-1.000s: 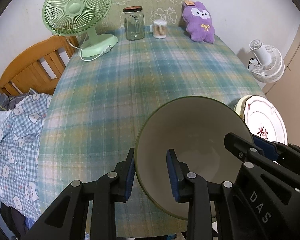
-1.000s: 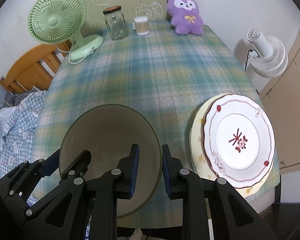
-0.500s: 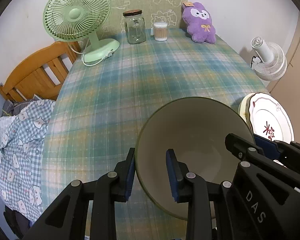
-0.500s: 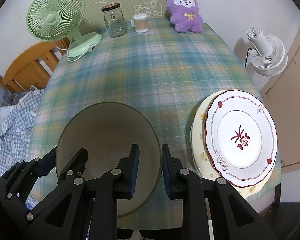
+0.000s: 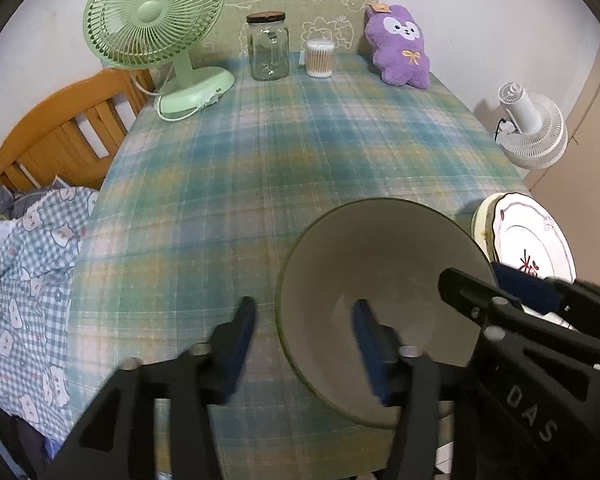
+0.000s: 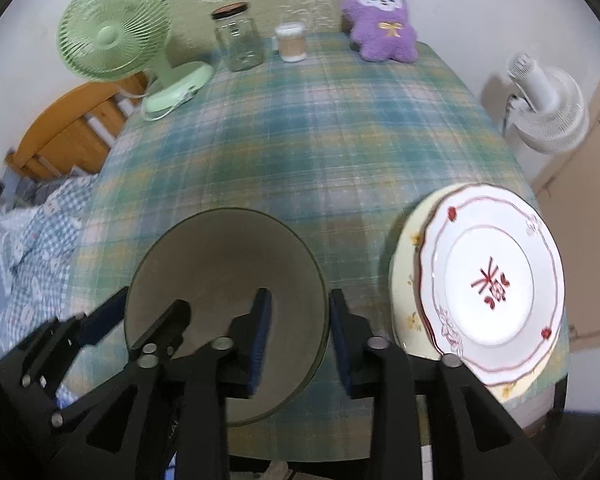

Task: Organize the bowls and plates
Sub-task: 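Lift the cream bowl and carry it toward the plate stack, then lower the cream bowl onto the grey bowl beside the plates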

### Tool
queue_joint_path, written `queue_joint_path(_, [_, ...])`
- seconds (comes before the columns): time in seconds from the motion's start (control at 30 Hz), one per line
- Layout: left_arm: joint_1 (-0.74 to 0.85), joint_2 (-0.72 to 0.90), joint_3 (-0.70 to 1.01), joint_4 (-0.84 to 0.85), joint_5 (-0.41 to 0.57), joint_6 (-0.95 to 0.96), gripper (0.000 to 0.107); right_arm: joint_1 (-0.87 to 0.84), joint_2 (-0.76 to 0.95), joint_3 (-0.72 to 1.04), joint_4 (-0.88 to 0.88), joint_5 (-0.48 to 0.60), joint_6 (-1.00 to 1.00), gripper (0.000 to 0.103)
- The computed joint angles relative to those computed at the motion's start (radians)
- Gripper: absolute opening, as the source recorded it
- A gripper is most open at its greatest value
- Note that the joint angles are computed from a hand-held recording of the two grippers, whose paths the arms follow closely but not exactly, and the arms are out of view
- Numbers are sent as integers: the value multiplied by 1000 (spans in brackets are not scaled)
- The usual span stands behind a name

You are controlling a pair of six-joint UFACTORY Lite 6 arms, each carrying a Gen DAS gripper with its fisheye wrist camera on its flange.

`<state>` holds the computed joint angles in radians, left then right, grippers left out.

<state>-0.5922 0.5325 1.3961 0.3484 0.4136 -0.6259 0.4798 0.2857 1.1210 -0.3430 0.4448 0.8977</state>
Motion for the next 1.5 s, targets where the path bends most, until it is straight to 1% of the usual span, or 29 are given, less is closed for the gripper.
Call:
queue_joint_path(0.03, [0, -6, -5, 2, -4, 10, 68, 5, -6, -5, -19, -2, 13, 53])
queue_joint_path(0.07, [0, -12, -11, 2, -9, 16, 74, 10, -18, -16, -60, -3, 45, 63])
queue_joint_path(0.1, [3, -17, -16, -7, -15, 31, 77, 13, -25, -21, -77, -4, 60, 69])
queue_joint_path(0.17, [13, -21, -22, -36, -25, 62, 82, 9, -34, -27, -76, -3, 54, 71])
queue_joint_path(0.27, [31, -8, -17, -105, -37, 117, 85, -15, -25, -24, 2, -11, -17, 71])
queue_joint_path(0.33, [38, 7, -10, -144, -42, 143, 86, -30, -14, -22, 34, -19, -44, 71])
queue_joint_path(0.5, [43, 48, 15, -187, -42, 178, 86, -54, 25, -10, 75, -29, -95, 71])
queue_joint_path(0.6, [47, 68, 29, -205, -44, 191, 86, -74, 51, -10, 156, -53, -169, 71])
queue_joint_path(0.73, [43, 104, 61, -162, -32, 153, 86, -101, 84, -4, 260, -80, -268, 71])
queue_joint_path(0.87, [49, 156, 115, -203, -7, 180, 81, -125, 127, 21, 358, -84, -359, 71])
queue_joint_path(1.03, [49, 209, 164, -231, 23, 198, 78, -139, 164, 40, 434, -85, -433, 71])
queue_joint_path(1.1, [45, 219, 174, -223, 27, 197, 76, -142, 178, 45, 457, -87, -456, 70])
queue_joint_path(1.2, [32, 222, 174, -150, 21, 122, 76, -151, 195, 53, 508, -86, -503, 70])
queue_joint_path(1.3, [28, 226, 181, -139, 20, 114, 74, -158, 206, 60, 539, -86, -532, 67])
queue_joint_path(1.4, [25, 231, 190, -148, 24, 132, 69, -161, 214, 64, 577, -91, -570, 64])
queue_joint_path(1.5, [29, 229, 190, -175, 25, 165, 65, -163, 211, 53, 624, -106, -600, 59])
